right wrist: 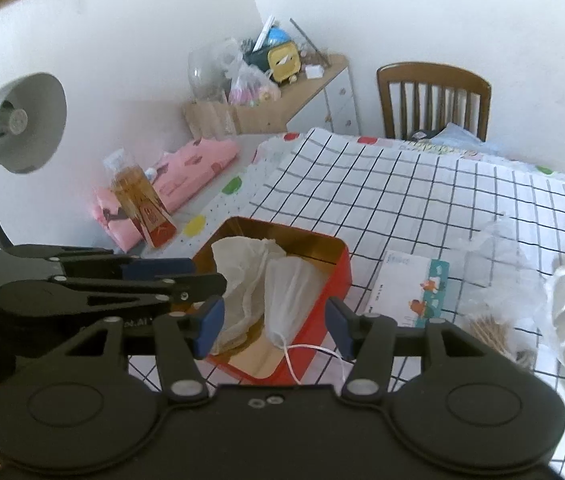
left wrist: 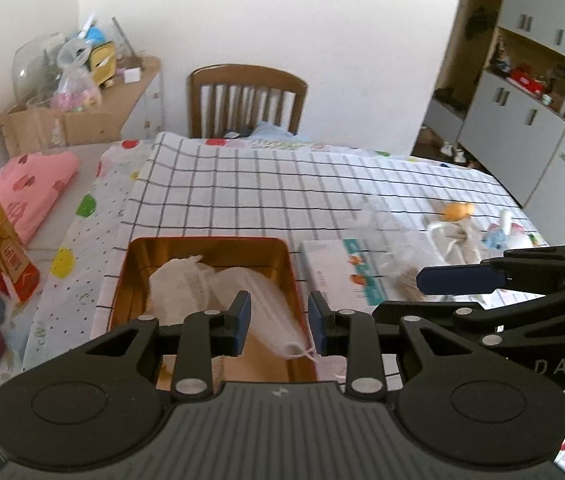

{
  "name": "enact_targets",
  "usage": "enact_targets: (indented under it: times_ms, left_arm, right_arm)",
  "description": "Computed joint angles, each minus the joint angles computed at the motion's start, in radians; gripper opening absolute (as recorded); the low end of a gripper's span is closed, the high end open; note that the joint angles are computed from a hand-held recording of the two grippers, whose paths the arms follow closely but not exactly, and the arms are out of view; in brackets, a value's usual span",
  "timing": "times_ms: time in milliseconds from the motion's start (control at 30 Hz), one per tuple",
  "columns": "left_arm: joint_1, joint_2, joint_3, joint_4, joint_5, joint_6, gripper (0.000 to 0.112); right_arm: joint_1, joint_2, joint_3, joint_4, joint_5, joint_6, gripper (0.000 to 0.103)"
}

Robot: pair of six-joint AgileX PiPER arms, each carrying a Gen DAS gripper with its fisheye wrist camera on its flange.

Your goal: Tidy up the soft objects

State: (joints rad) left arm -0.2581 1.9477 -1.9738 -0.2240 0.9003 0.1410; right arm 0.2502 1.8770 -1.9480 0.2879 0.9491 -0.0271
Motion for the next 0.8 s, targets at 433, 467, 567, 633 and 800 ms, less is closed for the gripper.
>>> enact_targets:
  times_ms: [433,467,567,633,800]
  left_arm:
    - [-0.094,-0.032,0.032,-0.050,-0.051,0.038,0.074]
    - [-0.106,-0.026,0.026,-0.046,-0.056,0.036,0.076]
    - [-0.148,0.010,-0.024,-0.021,-0.045,0.012,0.077]
    - [-0.171,0.051,-0.085,-0.014,-0.020,-0.004,0.080]
    - [-0.217,0.158,-0.246,0.016,0.032,-0.056,0.085]
  right_arm:
    - [-0.102,-0.300,0.390,0.013,-0.154,-0.055,0.064]
    - [-0.118,-0.322,0.418,0.011,-0.160,-0.065,0.064]
    - [-0.176,-0.365,0.474,0.012,-0.164,-0.084,0.068]
    - [-0.213,-0.383,0.500,0.013,-0.168,-0.092,0.071]
    - [-0.303,-0.394,0.536,0.030,-0.185,-0.148,0.077]
